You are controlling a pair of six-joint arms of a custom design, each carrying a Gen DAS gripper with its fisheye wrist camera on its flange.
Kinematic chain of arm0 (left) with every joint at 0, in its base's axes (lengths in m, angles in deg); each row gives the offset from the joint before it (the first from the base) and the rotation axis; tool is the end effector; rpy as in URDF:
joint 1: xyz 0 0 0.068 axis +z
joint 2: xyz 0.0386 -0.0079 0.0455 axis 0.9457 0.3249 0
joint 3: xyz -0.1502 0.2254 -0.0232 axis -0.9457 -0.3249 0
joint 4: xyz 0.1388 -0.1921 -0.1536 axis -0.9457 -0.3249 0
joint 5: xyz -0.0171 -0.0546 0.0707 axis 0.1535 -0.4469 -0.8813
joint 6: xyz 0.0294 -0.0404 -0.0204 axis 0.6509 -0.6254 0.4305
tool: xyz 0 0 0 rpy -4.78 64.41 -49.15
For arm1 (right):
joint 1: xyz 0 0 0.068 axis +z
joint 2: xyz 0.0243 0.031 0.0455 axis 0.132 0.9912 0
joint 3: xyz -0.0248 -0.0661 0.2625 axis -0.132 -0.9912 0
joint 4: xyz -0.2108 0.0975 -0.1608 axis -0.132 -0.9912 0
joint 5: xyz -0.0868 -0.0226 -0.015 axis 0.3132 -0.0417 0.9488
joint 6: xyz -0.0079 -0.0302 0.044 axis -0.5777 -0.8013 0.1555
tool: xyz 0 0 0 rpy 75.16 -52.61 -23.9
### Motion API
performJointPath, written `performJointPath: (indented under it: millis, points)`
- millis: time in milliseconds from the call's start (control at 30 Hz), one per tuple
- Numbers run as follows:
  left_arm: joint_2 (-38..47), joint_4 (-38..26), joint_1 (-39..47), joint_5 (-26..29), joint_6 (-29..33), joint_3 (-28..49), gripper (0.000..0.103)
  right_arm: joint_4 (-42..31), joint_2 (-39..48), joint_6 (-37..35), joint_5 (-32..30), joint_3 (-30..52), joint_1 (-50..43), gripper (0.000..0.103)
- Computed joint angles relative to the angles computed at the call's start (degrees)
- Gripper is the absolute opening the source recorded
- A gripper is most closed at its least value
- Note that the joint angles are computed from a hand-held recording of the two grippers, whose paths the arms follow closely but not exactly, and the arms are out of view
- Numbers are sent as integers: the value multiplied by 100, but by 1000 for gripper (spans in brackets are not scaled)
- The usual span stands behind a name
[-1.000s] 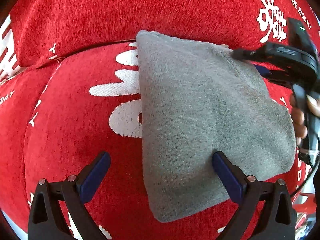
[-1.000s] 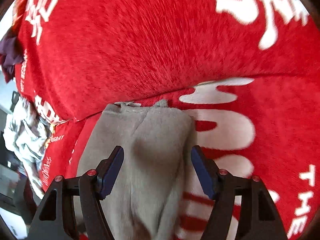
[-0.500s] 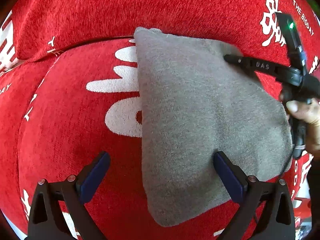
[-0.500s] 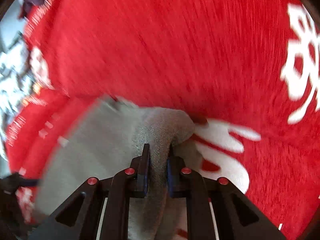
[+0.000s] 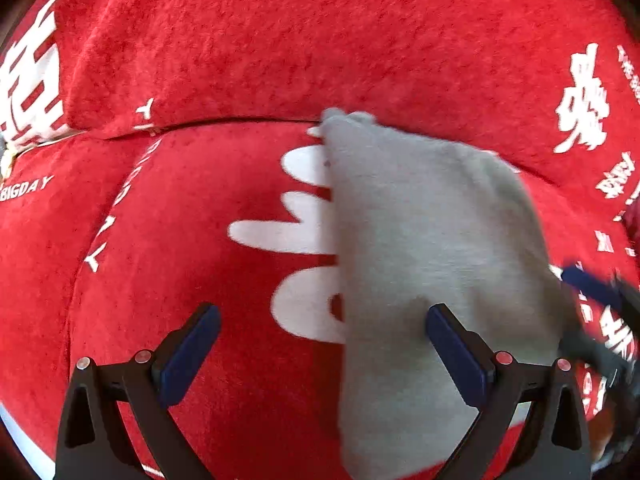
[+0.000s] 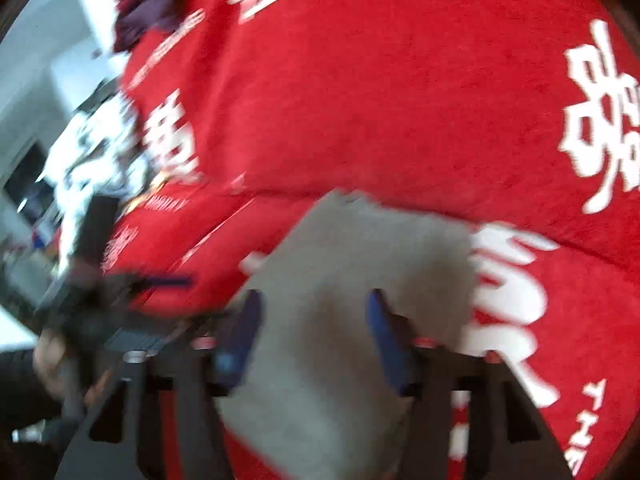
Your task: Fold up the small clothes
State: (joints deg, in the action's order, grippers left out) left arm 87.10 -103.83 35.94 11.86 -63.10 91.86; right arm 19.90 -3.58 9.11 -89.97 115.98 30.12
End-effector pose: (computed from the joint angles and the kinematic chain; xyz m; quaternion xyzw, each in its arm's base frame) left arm 0.2155 -0.1420 0.1369 -0.1697 0.9656 -0.0376 0.1933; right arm 0.2622 0.1279 0.1708 -0.3353 0.8721 0.2693 0.2333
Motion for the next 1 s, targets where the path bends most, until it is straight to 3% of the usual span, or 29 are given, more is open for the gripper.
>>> performJointPath:
  millis: [67,100,133,167,233,333,433,533,700,767,900,1000]
  points:
    - [77,281,49,253,-99,-200,103,94,237,46,343,-124,65,65]
    - [51,385,33,318,-152,-280,103,187,418,101,658,-182,56,58]
    - [18,372,-18,277,-189,-299,103,383,463,103,600,-325,-74,51]
    - [-8,291,-72,214,-141,-262,103,593,413,115,379,-468,-255,50]
    - [-161,153,-51,170,74,-181,103,316,461,219,168,-288,-389,50]
    - [-363,84,262,42,234,-90,103,-23,267,188,272,3,-307,54]
    - [479,-67,641,61,597,531,103,135,313,-88,689,318,-85,69]
    - [1233,-76,732,-40,930,1016,103,62,1089,-509,939,1102,45,69]
    - [1609,-106,591,-317,1001,1295,103,-471,2444,-964,696,2188,-111,69]
    - [1651,-54,527,-393,1068,1297,103,-437,2743,-1056,907,2276,-115,69]
    - [1789,198,532,-429,1183,1267,103,156,2692,-902,587,1825,-379,69]
    - [1829,208,542,-416,1153,1281,103,395,2598,-926,733,1628,-325,69]
